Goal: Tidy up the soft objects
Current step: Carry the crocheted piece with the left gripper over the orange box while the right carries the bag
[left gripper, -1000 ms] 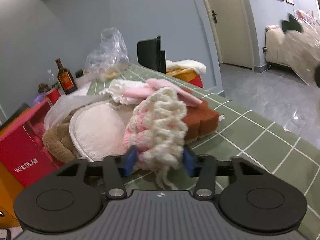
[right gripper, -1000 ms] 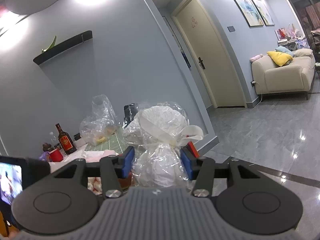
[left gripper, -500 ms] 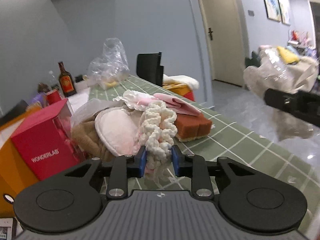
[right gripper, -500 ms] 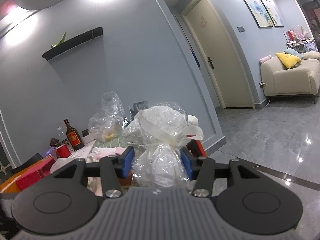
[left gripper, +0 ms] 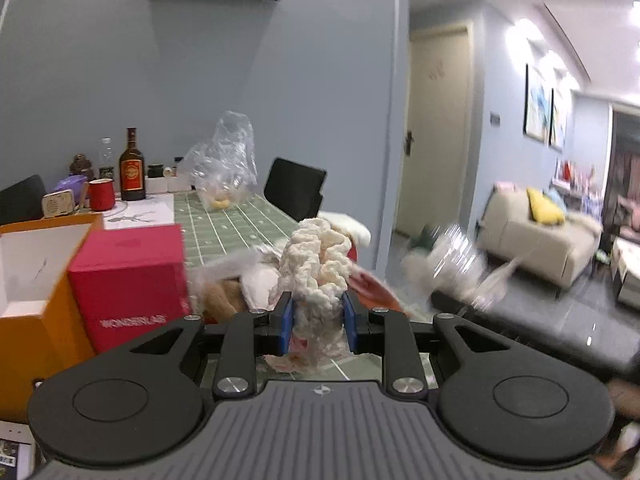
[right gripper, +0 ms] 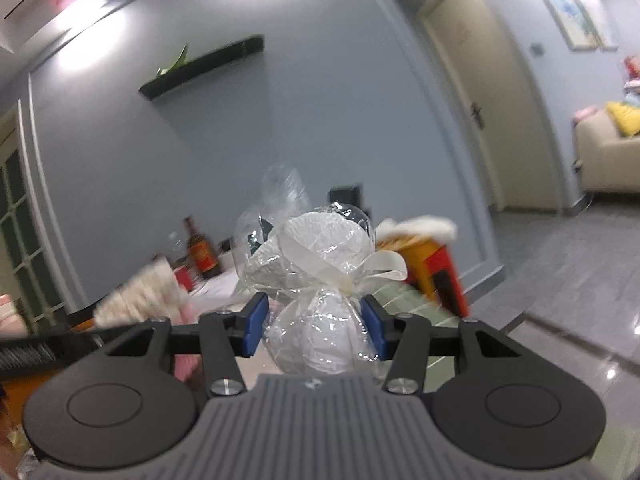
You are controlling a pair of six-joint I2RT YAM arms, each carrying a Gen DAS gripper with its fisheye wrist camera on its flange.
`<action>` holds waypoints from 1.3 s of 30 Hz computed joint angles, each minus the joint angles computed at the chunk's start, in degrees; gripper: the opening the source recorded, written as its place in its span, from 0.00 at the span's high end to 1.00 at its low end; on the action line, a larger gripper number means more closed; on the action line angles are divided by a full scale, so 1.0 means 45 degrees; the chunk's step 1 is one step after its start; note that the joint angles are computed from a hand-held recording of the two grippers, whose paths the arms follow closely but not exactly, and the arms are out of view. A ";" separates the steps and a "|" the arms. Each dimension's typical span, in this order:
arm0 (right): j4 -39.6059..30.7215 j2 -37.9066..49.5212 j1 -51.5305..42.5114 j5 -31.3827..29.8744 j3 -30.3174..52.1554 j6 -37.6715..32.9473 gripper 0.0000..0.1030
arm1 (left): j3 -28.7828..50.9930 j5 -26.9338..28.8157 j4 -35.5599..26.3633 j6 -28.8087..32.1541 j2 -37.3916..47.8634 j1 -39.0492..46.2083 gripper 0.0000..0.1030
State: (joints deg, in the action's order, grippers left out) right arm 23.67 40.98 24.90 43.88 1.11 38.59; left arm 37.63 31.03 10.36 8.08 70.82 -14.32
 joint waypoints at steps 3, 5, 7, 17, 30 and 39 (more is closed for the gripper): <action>0.1867 0.2226 0.0465 0.0128 0.0446 -0.0160 0.51 | 0.0144 0.1139 0.0091 -0.0280 -0.0305 0.1051 0.72; 0.2644 0.3080 0.0696 0.0048 0.0717 -0.0112 0.51 | 0.0236 0.1873 0.0231 -0.0384 -0.0506 0.1881 0.72; 0.3171 0.3570 0.0927 -0.0262 0.0945 -0.0131 0.51 | 0.0402 0.2234 0.0056 -0.0545 -0.0724 0.2645 0.72; 0.5232 0.5630 0.2386 -0.1218 0.2818 -0.1365 0.50 | 0.1401 0.4846 0.0389 -0.1552 -0.0469 0.6761 0.72; 0.1661 0.9290 0.3395 -0.3168 0.9869 -0.4520 0.77 | 0.5856 0.3920 -0.1602 -0.1408 0.3461 0.8954 0.72; -0.1370 0.9248 0.3123 -0.4952 1.0034 -0.3886 0.34 | 0.6520 0.3486 -0.2501 -0.0574 0.4992 0.8858 0.72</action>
